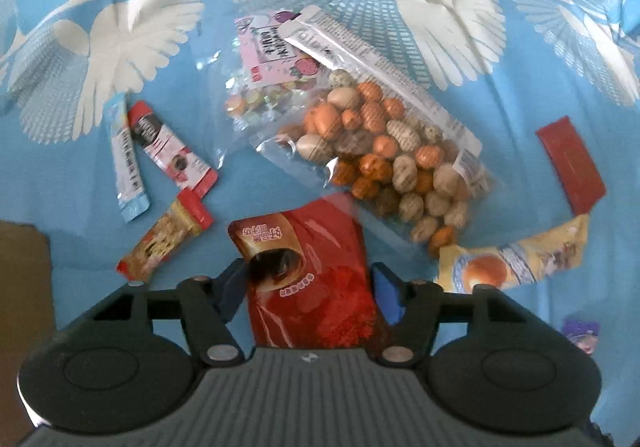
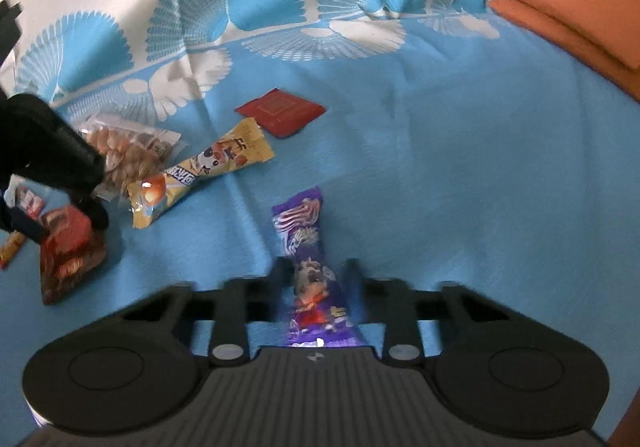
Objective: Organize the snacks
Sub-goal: 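Grasp the red chocolate pouch with the left tool while the right tool grasps the purple candy bar, then carry the red pouch and purple candy bar over the cardboard box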
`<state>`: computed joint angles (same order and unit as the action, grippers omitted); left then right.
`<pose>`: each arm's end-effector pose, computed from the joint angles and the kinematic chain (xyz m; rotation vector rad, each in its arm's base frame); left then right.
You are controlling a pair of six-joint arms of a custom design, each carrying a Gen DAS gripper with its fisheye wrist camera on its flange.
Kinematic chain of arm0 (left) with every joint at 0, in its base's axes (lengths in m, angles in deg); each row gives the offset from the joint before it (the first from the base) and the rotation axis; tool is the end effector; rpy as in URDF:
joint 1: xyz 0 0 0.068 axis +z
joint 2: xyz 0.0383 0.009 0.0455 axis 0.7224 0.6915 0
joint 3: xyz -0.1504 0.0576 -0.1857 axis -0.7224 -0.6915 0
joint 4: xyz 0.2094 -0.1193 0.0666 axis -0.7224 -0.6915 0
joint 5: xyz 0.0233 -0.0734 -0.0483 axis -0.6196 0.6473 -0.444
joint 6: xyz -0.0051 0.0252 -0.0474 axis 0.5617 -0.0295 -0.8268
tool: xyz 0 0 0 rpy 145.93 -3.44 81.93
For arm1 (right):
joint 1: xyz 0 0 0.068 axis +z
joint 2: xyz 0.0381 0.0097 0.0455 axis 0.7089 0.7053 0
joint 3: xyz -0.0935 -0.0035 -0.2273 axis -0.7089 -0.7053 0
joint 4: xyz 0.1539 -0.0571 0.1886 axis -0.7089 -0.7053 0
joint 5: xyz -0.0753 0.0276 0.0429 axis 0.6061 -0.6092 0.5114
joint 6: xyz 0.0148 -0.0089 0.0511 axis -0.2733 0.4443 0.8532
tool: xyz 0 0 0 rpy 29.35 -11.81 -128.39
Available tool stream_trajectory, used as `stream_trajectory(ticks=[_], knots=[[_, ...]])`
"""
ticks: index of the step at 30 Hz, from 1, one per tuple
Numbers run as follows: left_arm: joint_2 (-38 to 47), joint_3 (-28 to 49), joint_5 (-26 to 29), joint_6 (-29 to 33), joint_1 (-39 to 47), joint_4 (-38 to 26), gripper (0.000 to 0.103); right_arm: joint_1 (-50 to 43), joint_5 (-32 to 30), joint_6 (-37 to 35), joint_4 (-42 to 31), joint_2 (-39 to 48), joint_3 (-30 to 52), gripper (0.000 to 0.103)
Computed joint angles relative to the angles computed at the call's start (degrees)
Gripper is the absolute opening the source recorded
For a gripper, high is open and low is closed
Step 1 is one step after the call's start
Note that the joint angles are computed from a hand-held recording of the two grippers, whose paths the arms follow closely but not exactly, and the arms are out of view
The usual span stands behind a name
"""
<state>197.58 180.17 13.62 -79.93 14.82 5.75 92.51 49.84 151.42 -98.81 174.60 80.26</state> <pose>0.4149 -0.2471 0.1354 0.2126 2.8342 0.0371 0.1999 0.1813 0.0875 0.6623 2.2518 -0.1423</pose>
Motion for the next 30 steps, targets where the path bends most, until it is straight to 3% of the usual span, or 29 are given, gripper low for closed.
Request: stream_trajectory(ticks=[3, 7, 12, 18, 23, 26, 30], knots=[[-8.34, -11.42, -0.42, 0.72, 0.40, 5.28, 0.068, -0.02, -1.19, 0.87, 1.22, -3.39, -2.70, 0.015], [-22.34, -27.35, -0.33, 4.45, 1.30, 10.56, 0.068, 2.84, 1.52, 5.88, -4.44, -8.67, -3.44, 0.015], [-36.52, -38.75, 3.39, 6.47, 5.15, 9.71, 0.068, 8.07, 4.67, 12.49, -14.54, -14.10, -1.09, 0.015], [-56.18, -49.81, 7.45, 11.70, 11.28, 3.42, 0.068, 20.37, 10.61, 22.58, -34.10, -15.93, 9.52, 0.015], [-72.34, -54.85, 10.03, 20.01, 18.27, -3.76, 0.068, 32.14, 12.63, 28.02, -49.25, -10.50, 23.28, 0.015], [-78.98, -54.75, 12.89, 25.48, 24.69, -10.27, 0.068, 37.33, 12.05, 29.32, -54.33, -5.64, 31.61, 0.015], [-86.97, -55.32, 19.04, 36.35, 38.84, -18.63, 0.068, 42.68, 10.15, 27.17, -55.87, 0.77, 41.40, 0.016]])
